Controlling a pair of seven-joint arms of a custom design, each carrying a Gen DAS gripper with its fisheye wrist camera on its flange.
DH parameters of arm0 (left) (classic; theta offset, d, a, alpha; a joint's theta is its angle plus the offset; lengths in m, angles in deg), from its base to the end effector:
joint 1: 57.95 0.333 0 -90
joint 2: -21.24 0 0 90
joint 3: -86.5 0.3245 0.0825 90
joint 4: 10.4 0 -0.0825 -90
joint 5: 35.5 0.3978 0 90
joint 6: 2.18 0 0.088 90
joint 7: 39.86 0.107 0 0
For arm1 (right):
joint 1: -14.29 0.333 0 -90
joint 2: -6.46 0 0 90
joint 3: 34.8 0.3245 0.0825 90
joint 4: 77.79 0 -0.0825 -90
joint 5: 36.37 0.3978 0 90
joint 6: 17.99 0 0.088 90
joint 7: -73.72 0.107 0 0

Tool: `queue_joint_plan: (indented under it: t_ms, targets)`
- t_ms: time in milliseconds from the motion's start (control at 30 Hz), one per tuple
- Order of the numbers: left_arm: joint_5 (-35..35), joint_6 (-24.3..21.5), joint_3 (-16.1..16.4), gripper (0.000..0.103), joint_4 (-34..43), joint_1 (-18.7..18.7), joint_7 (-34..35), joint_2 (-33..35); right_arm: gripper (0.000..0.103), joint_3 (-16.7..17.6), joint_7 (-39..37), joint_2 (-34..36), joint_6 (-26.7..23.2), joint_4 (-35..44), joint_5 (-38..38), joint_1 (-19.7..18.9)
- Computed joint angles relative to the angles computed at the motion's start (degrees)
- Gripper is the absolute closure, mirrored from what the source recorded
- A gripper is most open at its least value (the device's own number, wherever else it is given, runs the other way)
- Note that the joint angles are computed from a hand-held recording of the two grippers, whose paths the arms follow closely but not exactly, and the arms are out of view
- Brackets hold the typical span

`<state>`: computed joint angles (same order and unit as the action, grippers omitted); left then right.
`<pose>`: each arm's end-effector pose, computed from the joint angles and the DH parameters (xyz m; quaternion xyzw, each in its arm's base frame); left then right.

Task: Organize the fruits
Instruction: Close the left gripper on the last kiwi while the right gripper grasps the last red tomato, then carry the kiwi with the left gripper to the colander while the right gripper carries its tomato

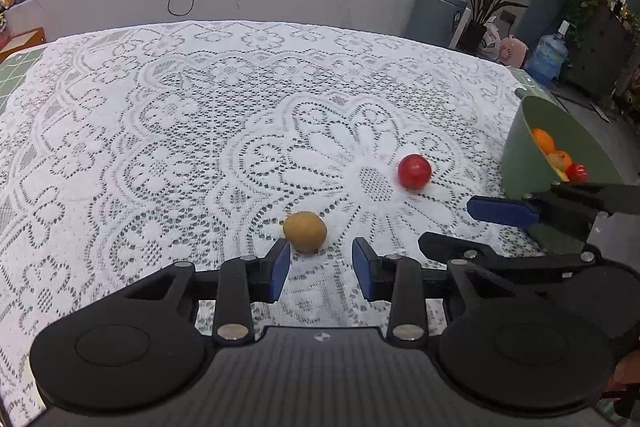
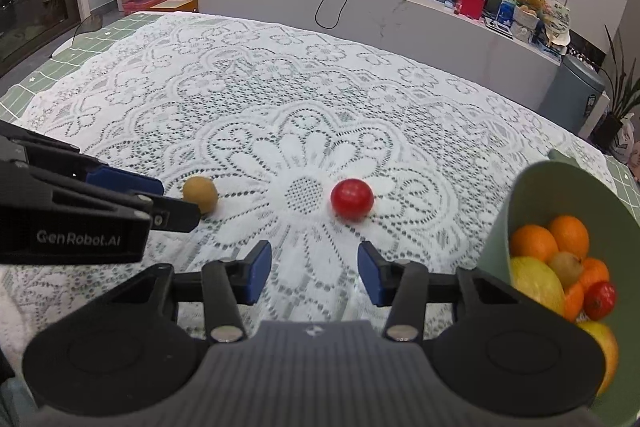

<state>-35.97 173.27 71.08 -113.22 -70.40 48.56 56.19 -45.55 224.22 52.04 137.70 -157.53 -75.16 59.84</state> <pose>0.6473 -0.3103 0.2943 -0.5393 0.7713 -0.3195 0.1101 0.6104 0.4980 0.2885 -0.7218 0.5918 -0.2546 0.2530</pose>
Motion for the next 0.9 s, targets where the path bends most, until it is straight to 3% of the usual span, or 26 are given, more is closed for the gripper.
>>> queue_joint_plan:
  t_ms: [433,900]
  targets:
    - [2.9,-2.2,4.4,0.062,4.6,-4.0,-2.8,2.8,0.062,-0.2,-4.8,6.8,-2.1,9.5,3.8,-2.5]
    - [5.5,-4.0,6.5,0.073,7.0,-5.6,-6.2,4.0,0.072,-0.2,-8.5,9.5,-2.6,13.2,7.4,-3.6]
